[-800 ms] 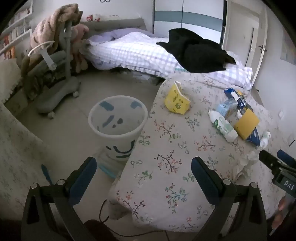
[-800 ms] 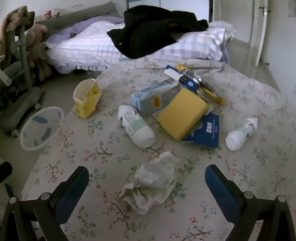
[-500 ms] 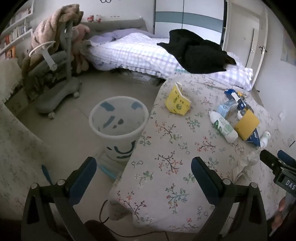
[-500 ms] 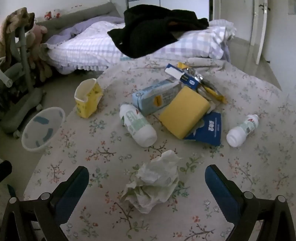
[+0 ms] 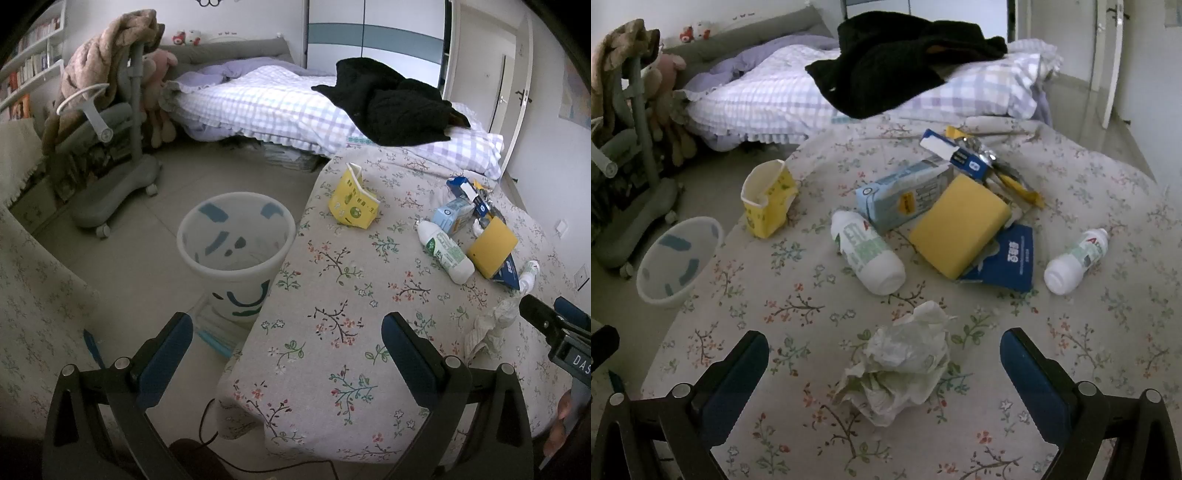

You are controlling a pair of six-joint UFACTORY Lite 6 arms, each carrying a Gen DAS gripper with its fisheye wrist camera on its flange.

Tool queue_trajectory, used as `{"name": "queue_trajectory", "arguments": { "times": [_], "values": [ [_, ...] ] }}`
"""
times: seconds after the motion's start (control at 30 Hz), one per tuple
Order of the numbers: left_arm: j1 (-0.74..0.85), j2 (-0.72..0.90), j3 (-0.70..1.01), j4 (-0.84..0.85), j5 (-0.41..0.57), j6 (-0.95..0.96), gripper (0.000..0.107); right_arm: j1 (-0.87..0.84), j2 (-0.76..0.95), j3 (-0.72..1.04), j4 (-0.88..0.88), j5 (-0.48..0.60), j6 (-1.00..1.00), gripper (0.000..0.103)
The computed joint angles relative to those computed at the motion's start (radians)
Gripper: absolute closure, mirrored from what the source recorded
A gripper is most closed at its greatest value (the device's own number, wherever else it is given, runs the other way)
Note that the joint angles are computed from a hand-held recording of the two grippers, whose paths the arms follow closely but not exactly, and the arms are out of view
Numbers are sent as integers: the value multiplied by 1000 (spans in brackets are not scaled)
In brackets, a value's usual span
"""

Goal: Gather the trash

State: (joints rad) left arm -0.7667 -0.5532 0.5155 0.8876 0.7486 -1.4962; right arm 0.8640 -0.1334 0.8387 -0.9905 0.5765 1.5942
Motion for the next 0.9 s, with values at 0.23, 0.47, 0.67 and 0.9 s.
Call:
{"name": "queue_trajectory", "arguments": {
  "times": [0.23, 0.47, 0.67, 0.9],
  "values": [
    [3, 0, -2, 1, -3, 4, 4, -1, 5, 6, 10, -3, -8, 0],
    [-5, -2, 1, 2, 6, -2, 4, 2, 4, 3, 6, -5, 2, 0],
    [5, -15, -7, -5, 2, 12, 4, -1, 2, 1, 8, -9, -2, 0],
    [-21, 18, 12, 9, 11, -17, 4, 0, -1, 3, 20, -10, -7, 0]
  ]
}}
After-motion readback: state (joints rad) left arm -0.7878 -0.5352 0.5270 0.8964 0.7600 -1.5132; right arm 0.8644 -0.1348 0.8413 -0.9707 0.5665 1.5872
